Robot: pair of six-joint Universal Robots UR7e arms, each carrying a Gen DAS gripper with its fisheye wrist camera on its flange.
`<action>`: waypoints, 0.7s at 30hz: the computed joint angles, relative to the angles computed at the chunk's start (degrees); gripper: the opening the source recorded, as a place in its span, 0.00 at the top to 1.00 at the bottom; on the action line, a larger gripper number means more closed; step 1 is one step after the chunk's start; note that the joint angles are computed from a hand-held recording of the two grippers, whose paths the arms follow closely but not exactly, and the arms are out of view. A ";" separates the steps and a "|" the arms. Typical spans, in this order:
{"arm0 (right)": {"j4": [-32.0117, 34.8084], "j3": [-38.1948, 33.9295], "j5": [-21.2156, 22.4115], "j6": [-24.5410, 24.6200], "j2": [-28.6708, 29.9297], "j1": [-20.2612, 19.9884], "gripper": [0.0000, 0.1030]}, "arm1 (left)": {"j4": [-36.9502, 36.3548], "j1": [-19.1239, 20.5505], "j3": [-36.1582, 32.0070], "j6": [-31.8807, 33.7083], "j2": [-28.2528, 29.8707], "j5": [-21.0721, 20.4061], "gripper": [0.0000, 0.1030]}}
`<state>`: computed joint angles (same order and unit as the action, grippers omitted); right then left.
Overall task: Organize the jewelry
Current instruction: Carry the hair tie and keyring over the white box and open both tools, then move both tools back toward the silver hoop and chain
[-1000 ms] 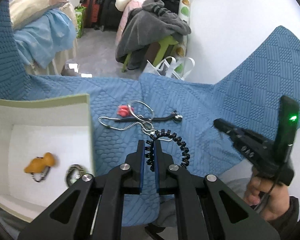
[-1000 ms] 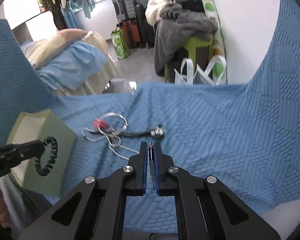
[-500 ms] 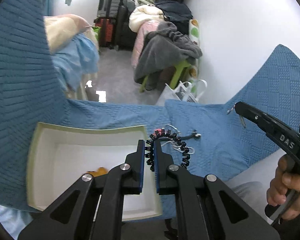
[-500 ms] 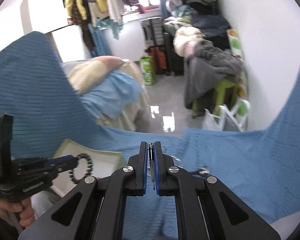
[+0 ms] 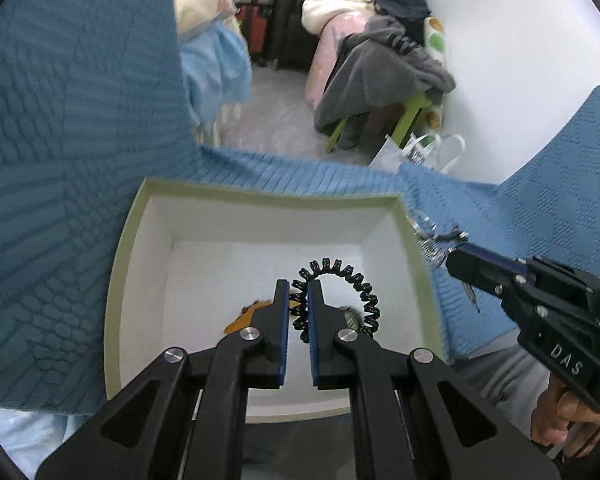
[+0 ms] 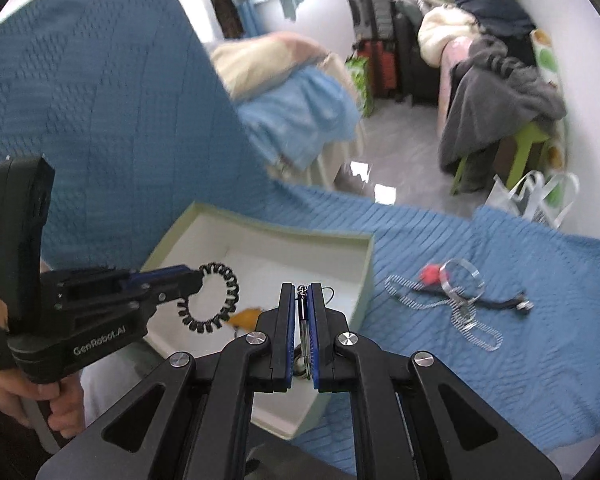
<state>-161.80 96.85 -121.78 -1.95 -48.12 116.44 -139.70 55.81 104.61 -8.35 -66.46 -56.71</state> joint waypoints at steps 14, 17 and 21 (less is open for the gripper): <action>6.70 -0.57 -0.57 2.12 3.86 -0.57 0.95 | 1.73 2.47 1.32 -1.62 -0.58 -1.96 0.92; 7.42 -0.31 -0.11 3.14 3.54 -1.04 0.95 | 1.94 2.50 1.31 -2.83 -0.70 -2.02 0.91; 6.77 0.36 1.12 2.86 2.33 -1.07 0.83 | 2.70 1.95 0.97 -4.75 -0.80 -1.88 0.69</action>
